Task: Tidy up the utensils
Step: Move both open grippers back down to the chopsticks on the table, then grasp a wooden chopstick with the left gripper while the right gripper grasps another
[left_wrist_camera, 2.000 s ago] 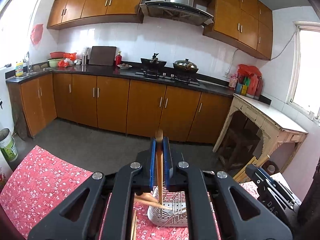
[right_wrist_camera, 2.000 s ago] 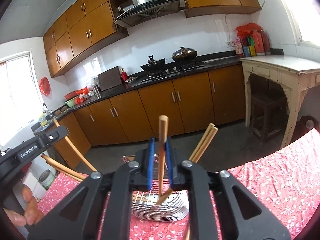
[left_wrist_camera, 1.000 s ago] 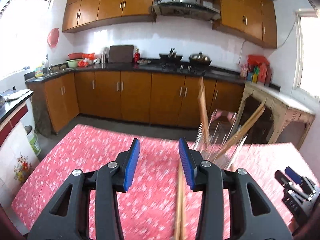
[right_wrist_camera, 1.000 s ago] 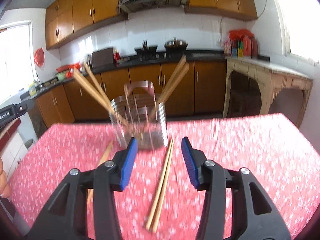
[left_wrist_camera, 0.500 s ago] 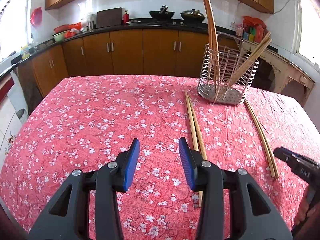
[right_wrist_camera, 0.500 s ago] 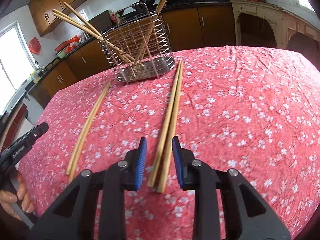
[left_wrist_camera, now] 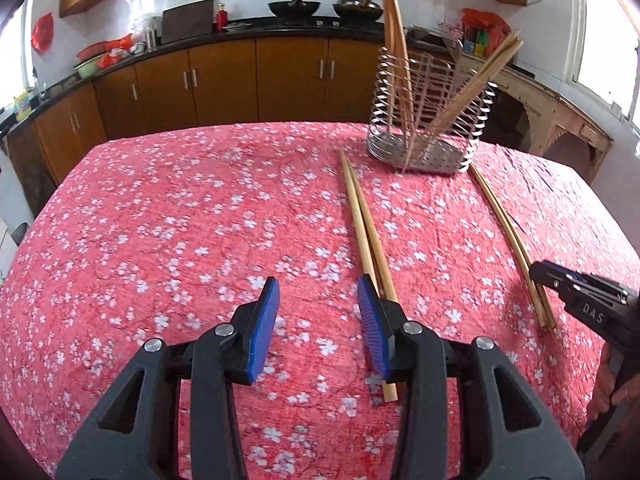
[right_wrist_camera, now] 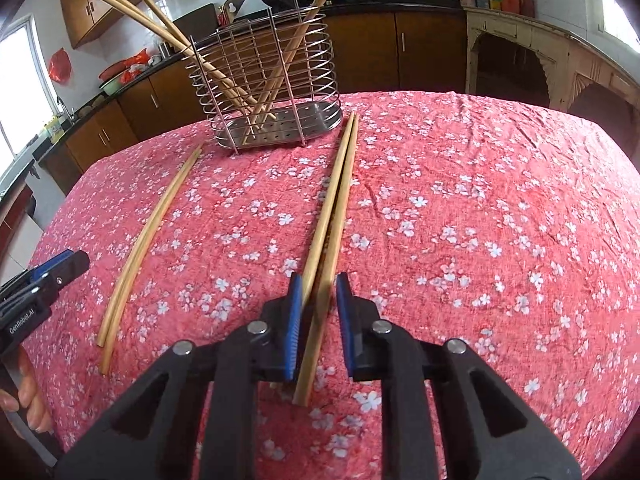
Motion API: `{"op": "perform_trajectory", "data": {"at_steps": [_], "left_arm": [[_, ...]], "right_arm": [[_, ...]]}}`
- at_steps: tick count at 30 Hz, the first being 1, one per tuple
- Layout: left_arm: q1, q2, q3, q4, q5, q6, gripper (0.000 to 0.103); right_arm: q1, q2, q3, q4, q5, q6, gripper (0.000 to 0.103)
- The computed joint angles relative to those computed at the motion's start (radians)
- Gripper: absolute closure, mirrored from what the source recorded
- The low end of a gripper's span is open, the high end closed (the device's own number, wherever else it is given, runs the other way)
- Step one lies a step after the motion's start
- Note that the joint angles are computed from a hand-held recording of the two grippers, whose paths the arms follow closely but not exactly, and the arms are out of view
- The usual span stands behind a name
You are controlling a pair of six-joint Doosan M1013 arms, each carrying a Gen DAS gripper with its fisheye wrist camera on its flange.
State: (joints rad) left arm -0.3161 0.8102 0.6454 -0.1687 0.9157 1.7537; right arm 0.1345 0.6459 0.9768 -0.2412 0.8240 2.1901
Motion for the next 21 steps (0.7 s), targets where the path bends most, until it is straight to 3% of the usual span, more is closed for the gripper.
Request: {"op": "perform_trajectory", "data": {"at_steps": [3,7,12,16,21], "left_arm": [[0.0,0.009,-0.014,-0.023,0.03,0.017,0.061],[-0.002,0.016,-0.021,-0.029,0.053,0.033,0.061],[-0.006,0.019,-0.024,-0.033,0.07,0.06,0.062],[-0.006,0.022,-0.026,-0.033,0.082,0.067,0.062],[-0.008,0.03,-0.037,-0.032,0.105,0.081,0.062]], "right_arm": [[-0.001,0.016,-0.03,-0.011,0.052,0.006,0.093],[-0.01,0.006,-0.009,0.007,0.027,0.004,0.094],[-0.004,0.012,-0.022,-0.02,0.051,-0.006,0.094],[-0.006,0.012,-0.026,-0.13,0.112,0.121,0.095],[-0.036,-0.013,0.015,-0.119,0.096,0.194,0.095]]}}
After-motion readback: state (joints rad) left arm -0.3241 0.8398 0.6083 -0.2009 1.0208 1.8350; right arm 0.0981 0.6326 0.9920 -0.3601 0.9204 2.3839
